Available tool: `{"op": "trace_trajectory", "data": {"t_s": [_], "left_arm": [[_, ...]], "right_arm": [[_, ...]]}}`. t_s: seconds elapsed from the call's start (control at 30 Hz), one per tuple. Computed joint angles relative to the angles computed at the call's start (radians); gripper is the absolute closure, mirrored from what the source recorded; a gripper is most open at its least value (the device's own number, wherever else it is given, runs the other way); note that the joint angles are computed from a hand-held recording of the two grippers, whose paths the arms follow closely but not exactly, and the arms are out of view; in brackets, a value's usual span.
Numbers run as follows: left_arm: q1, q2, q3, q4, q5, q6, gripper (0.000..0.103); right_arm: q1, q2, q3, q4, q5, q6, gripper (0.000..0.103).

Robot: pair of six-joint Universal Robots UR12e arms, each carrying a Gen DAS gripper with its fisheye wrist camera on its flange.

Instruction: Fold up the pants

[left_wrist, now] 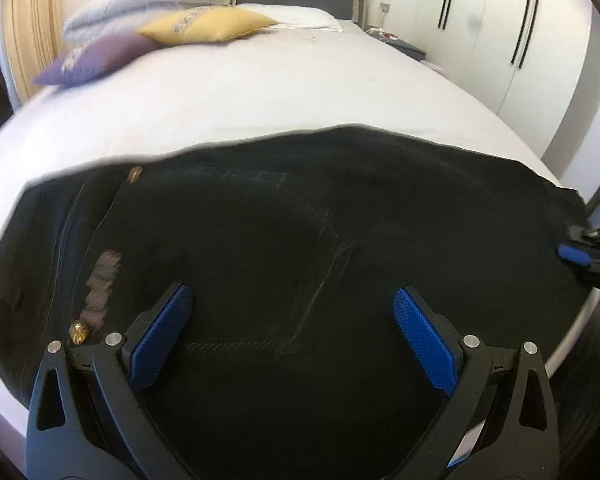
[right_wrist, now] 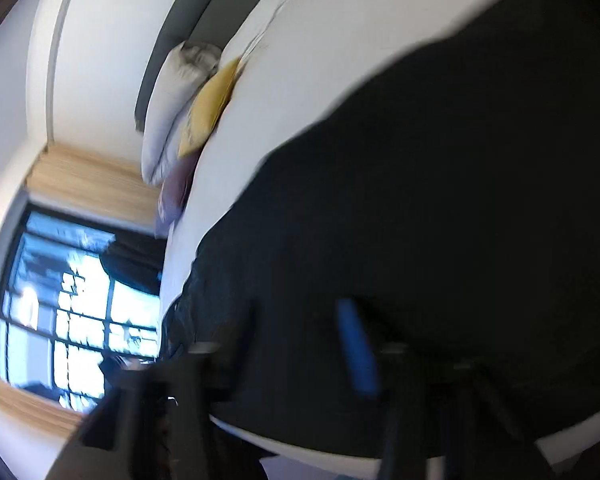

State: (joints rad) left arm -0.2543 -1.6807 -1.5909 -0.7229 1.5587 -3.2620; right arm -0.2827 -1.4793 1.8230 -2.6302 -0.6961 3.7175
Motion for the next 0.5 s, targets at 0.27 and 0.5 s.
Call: {"op": "trace_trajectory", "data": {"t_s": [0.27,0.5], "left_arm": [[0.082,0.116,-0.100,0.081,0.049,-0.119,0.000],[0.111,0.055,-0.049,0.046,0.039,-0.095,0.001]], "right_arm": [[-0.084,-0.124,0.042,0.064,-0.303,0.008,0.058],[0.126,0.060,-0.223,0.134,0.024,-0.244,0.052]]}}
